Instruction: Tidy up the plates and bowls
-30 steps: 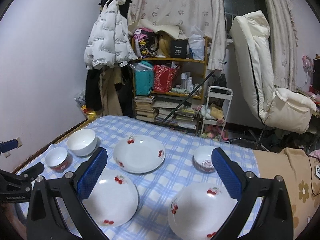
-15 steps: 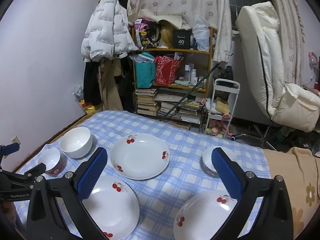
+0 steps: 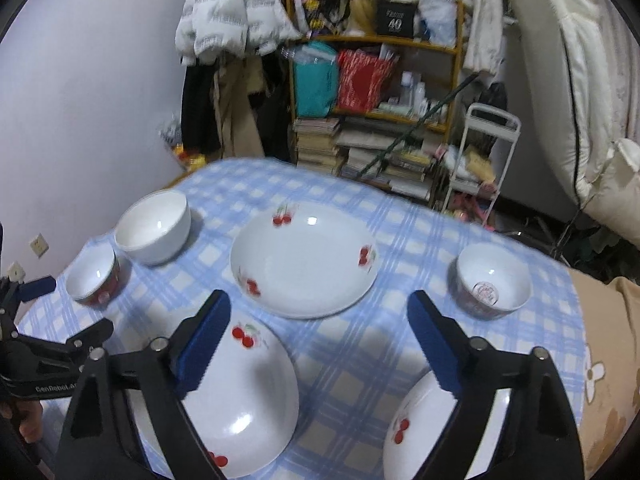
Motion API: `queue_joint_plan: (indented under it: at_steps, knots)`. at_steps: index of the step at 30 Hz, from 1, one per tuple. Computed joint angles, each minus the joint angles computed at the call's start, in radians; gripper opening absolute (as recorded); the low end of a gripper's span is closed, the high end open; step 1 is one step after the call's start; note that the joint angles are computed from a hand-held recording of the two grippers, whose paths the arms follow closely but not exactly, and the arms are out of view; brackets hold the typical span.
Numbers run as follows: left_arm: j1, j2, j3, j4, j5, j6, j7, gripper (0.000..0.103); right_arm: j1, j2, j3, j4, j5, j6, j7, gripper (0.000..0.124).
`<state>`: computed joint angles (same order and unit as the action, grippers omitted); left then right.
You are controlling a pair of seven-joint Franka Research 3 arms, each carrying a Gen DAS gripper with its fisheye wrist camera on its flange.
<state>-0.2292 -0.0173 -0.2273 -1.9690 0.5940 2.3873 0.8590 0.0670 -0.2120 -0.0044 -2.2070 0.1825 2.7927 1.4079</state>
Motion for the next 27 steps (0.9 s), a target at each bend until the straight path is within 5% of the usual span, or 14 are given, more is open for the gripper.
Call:
queue_joint_plan:
  at_steps: [9, 19, 25, 27]
  knots:
    - [0.003, 0.065, 0.012, 0.03, -0.093, -0.044, 0.055, 0.102, 0.024, 0.051, -0.001, -0.009, 0.035, 0.002, -0.037, 0.087]
    - [-0.002, 0.095, 0.017, 0.049, -0.118, -0.075, 0.082, 0.102, 0.023, 0.092, -0.011, 0.011, 0.033, -0.127, -0.044, 0.085]
    - [0.003, 0.098, 0.018, 0.044, -0.158, -0.051, 0.116, 0.09, 0.027, 0.118, -0.02, 0.034, 0.083, -0.232, -0.085, 0.052]
    - [0.005, 0.108, 0.017, 0.049, -0.184, -0.048, 0.143, 0.074, 0.024, 0.123, -0.022, 0.033, 0.093, -0.248, -0.085, 0.041]
